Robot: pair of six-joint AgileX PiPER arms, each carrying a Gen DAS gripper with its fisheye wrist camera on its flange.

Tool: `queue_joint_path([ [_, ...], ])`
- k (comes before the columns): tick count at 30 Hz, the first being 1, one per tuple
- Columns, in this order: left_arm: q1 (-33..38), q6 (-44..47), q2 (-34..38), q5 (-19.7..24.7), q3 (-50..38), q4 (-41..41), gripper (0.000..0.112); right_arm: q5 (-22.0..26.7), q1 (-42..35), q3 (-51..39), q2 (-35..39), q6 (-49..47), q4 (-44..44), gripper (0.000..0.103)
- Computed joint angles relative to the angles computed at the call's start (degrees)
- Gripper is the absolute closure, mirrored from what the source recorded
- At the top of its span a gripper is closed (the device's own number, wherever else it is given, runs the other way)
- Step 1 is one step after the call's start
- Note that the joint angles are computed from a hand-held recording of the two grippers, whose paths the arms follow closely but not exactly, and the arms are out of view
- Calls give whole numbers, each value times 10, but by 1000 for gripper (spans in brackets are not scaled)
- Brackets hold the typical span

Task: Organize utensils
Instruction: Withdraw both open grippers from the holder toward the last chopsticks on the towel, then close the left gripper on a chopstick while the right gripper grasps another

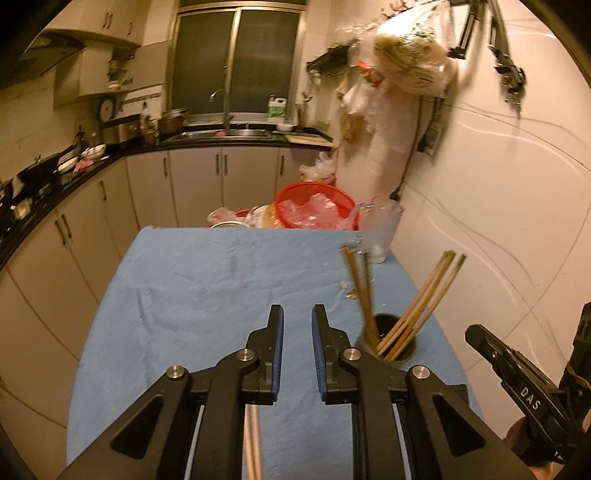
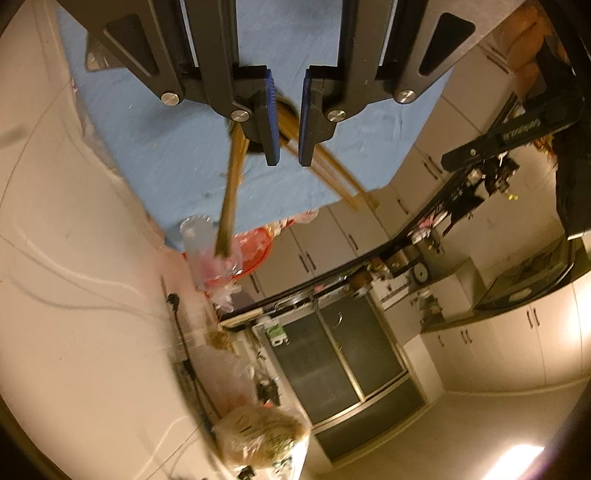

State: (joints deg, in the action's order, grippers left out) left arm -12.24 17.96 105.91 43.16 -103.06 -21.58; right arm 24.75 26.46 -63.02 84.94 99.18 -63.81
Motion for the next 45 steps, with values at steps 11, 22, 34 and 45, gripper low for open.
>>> queue_joint_path([
  [11,70,43,1,-14,71,-32,97,7,56,-52,89,-71,74,91],
  [22,83,14,185,141,-86,10,84,-16,61,-92,169,-147,176,91],
  [34,24,-84,337,236,-281,91,84,-37,38,-68,160,-169,205,91],
  [45,39,-127,314,201,-236,138,86,10,46,-154,210,-335,342,91],
])
